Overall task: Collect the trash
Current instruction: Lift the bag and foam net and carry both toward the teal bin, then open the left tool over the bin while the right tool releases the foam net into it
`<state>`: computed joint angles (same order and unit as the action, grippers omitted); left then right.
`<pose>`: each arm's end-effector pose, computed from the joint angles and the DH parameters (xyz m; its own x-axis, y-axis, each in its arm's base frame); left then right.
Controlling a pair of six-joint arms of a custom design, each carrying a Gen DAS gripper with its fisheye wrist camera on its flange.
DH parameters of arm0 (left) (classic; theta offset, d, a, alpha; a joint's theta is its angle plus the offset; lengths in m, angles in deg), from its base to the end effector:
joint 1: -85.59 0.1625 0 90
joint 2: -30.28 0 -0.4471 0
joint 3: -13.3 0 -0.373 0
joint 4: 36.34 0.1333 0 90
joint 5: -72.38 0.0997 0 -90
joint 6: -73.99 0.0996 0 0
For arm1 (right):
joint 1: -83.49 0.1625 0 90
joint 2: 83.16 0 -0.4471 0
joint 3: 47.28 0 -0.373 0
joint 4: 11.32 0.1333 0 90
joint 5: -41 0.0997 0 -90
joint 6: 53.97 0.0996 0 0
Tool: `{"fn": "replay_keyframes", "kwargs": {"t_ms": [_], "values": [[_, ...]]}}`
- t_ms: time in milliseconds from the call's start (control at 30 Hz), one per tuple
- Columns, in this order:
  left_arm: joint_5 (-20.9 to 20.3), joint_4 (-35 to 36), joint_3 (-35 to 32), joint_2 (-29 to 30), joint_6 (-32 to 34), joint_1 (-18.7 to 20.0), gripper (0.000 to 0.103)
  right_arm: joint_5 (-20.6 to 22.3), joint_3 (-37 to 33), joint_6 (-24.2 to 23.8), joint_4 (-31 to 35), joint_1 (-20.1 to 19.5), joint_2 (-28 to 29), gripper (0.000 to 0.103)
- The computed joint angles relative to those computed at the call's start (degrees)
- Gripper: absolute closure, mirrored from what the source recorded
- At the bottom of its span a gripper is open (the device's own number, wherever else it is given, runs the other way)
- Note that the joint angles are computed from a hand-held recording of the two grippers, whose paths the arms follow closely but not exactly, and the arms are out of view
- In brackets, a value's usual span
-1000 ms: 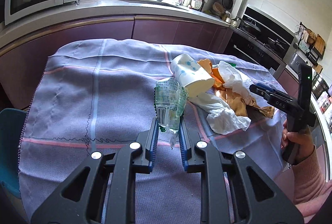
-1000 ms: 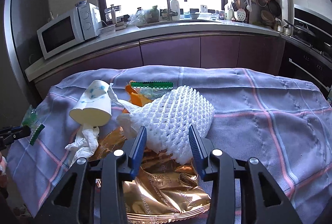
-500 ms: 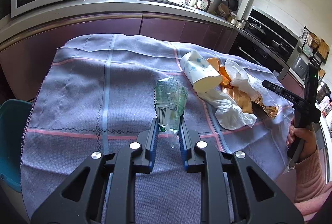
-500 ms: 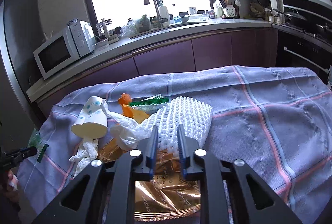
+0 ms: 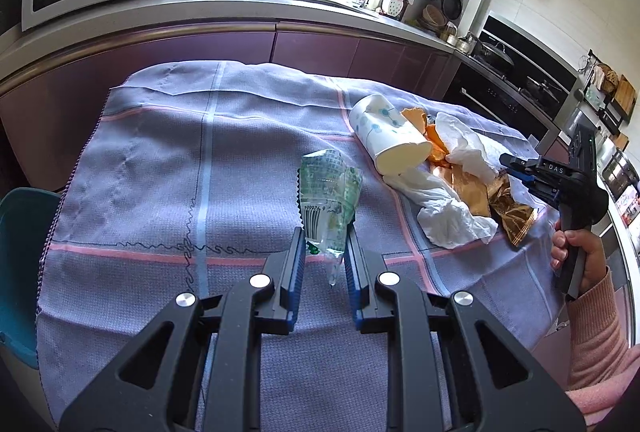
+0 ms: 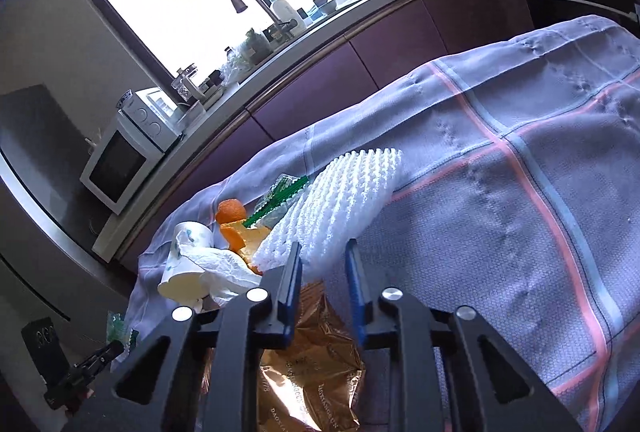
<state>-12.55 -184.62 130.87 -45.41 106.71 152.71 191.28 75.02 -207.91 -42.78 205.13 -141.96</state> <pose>-0.0681 -0.5269 0.2797 -0.5786 0.7842 -0.2239 0.8151 0.5467 -0.1917 0.2429 -0.3049 0.1004 -0.8483 0.5278 0.0415 0.1051 0.2447 -0.9639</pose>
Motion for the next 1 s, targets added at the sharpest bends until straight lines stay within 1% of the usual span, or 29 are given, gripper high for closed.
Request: {"fn": "replay_keyframes", "kwargs": {"t_ms": [33, 167, 200, 333, 433, 500, 567, 667, 767, 833, 933, 1000], "values": [[0.04, 0.03, -0.03, 0.00, -0.07, 0.01, 0.084, 0.16, 0.32, -1.03, -1.43, 0.25, -0.09, 0.091], [0.09, -0.18, -0.09, 0.02, -0.03, 0.21, 0.084, 2.39, 0.87, -4.60, -5.63, 2.38, -0.24, 0.093], [0.03, -0.30, -0.09, -0.05, 0.02, 0.25, 0.084, 3.30, 0.54, -5.51, -5.97, 3.24, -0.12, 0.093], [0.16, -1.05, 0.06, -0.80, 0.47, 0.39, 0.084, 7.28, -1.35, -11.79, -8.94, 7.91, 0.86, 0.093], [0.45, -1.38, -0.02, -1.75, 0.84, 0.83, 0.084, 8.39, -3.61, -15.94, -9.32, 11.11, 2.26, 0.093], [0.68, -1.42, -0.34, -2.47, 1.15, 1.35, 0.084, 7.48, -5.13, -17.60, -8.26, 12.69, 3.15, 0.093], [1.04, -1.67, -0.76, -3.23, 1.55, 2.02, 0.083, 5.26, -7.39, -18.31, -5.94, 13.51, 4.71, 0.093], [1.35, -1.90, -1.77, -4.41, 2.01, 3.25, 0.084, -0.43, -11.56, -17.76, -0.43, 13.18, 7.33, 0.093], [1.91, -2.51, -3.38, -5.28, 2.27, 4.86, 0.083, -7.19, -16.69, -18.37, 4.92, 11.85, 10.49, 0.093], [2.50, -3.20, -4.77, -5.56, 2.41, 6.08, 0.083, -12.42, -20.48, -18.73, 8.78, 10.37, 12.78, 0.093], [3.66, -4.10, -7.27, -5.46, 2.34, 7.99, 0.083, -19.30, -27.05, -19.76, 14.79, 8.35, 16.76, 0.093], [4.67, -4.72, -8.92, -5.18, 2.46, 9.20, 0.083, -23.17, -31.92, -20.77, 18.73, 7.19, 19.67, 0.094]]}}
